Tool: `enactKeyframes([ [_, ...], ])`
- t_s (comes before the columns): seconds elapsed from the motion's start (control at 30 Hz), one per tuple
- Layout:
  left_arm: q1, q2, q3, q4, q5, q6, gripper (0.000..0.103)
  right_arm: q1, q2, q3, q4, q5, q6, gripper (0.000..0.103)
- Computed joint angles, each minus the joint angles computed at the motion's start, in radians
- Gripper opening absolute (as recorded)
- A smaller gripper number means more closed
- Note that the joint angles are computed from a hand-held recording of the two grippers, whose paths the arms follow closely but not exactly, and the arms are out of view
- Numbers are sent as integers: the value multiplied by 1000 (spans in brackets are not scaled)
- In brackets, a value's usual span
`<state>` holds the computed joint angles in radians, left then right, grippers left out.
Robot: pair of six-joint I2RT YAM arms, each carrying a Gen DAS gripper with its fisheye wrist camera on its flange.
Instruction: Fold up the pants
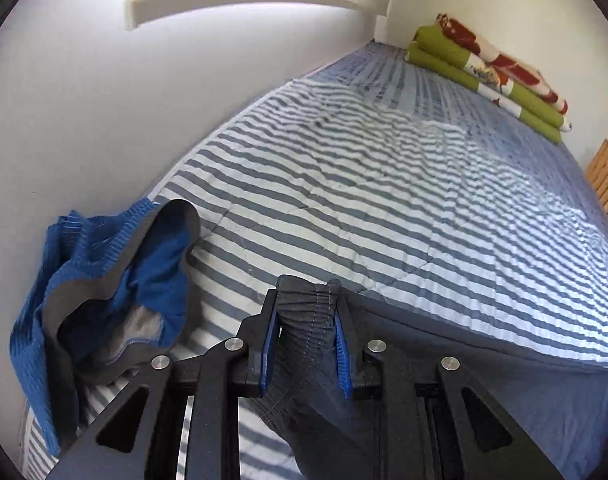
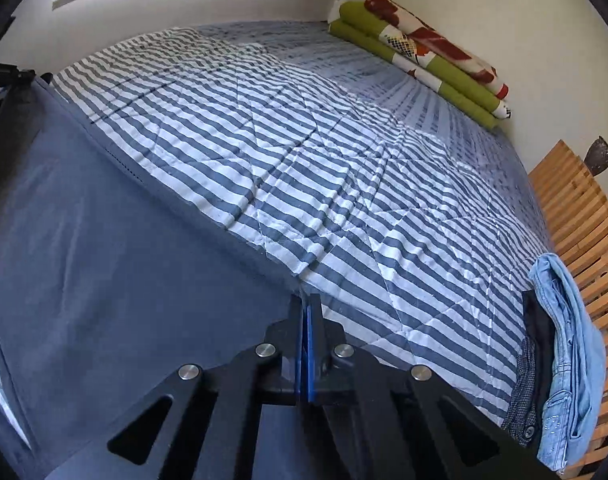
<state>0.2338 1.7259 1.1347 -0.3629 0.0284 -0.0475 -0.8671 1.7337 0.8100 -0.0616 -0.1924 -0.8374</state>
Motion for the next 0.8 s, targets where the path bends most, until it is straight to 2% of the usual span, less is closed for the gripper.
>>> enactKeyframes([
  [0.07,-15,50,31,-1,-34,-23,34,7,27,4,11,30,-2,8],
  [0.1,-16,65,46,-25,-28,-31,37,-7,30,24,-29,25,9,13],
  [0.2,13,45,45,-55,7,-42,38,-99,-3,112,-187,-73,22,18],
  [0.33,93,-128,-36,-112,96,-26,38,-333,-95,267,-488,-246,-44,21],
  [0.43,178,-307,-102,-206,163,43,39,-573,-95,401,-684,-349,-160,27],
  [0.5,248,-427,-143,-280,220,87,52,-740,-65,476,-781,-371,-270,30],
  [0.57,349,-543,-183,-378,320,156,57,-889,6,567,-862,-401,-354,32],
  [0.63,462,-657,-222,-508,402,275,57,-1015,112,677,-917,-404,-395,37],
  [0.7,595,-739,-253,-627,467,419,57,-1084,230,787,-948,-373,-392,38],
  [0.8,854,-812,-286,-826,565,680,57,-1117,413,961,-991,-319,-320,37],
])
